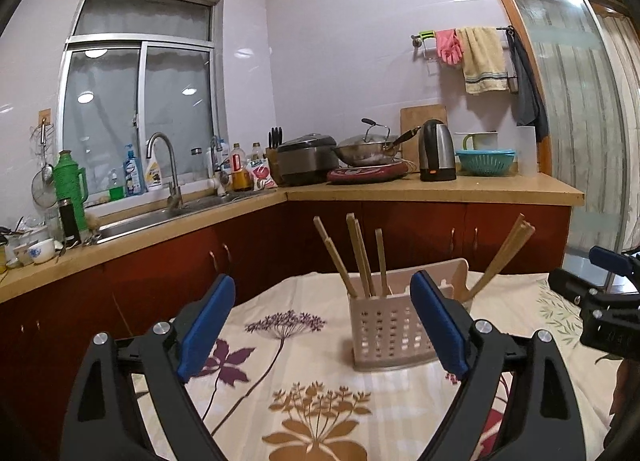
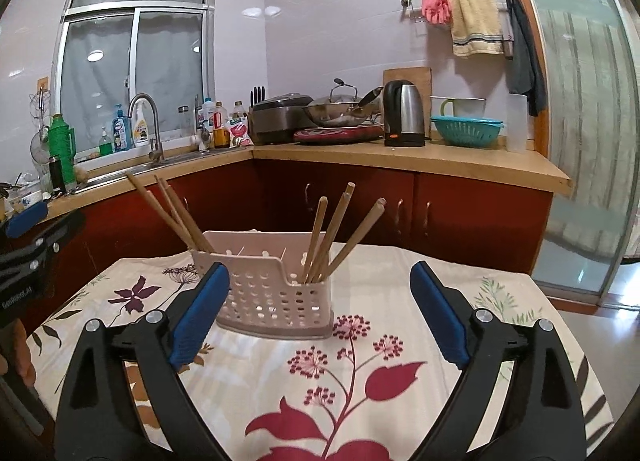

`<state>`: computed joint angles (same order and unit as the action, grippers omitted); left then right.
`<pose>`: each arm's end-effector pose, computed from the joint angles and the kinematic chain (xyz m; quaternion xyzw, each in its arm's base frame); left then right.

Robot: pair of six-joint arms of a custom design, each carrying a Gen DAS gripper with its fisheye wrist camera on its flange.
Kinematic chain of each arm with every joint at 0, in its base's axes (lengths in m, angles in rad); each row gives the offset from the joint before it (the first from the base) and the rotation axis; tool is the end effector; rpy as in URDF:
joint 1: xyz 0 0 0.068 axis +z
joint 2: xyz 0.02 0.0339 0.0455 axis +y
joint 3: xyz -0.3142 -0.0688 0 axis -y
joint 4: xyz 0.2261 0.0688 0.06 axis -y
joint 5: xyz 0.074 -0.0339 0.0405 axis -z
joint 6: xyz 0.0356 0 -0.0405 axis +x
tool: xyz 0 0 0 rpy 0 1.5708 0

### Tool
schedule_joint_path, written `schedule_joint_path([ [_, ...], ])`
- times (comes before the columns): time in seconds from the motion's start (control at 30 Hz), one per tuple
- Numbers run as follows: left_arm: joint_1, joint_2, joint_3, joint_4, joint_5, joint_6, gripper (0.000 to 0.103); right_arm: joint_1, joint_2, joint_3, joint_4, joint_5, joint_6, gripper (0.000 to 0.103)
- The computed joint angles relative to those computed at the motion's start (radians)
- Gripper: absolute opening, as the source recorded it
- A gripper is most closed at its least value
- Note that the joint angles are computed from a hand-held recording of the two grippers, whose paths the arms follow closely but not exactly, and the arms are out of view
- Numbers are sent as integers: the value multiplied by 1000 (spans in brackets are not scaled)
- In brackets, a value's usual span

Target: Organize utensils

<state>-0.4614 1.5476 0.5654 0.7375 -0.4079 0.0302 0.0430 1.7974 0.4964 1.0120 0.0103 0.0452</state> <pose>0.2674 -0.1172 0.2470 0.0669 0.7789 0.0270 0.6230 0.3135 0.0131 0.1865 0.0040 0.8015 0.0222 0.5975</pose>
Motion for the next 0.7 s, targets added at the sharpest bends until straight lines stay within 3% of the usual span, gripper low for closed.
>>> schedule_joint_path([
  [0.5,-78,-240,-141,-116,-81,-70,88,61,-189,-235,70,84,-10,93],
  [0.7,-150,-338,-182,-167,-135,-84,89,82,-300,-300,37,109,0,93],
])
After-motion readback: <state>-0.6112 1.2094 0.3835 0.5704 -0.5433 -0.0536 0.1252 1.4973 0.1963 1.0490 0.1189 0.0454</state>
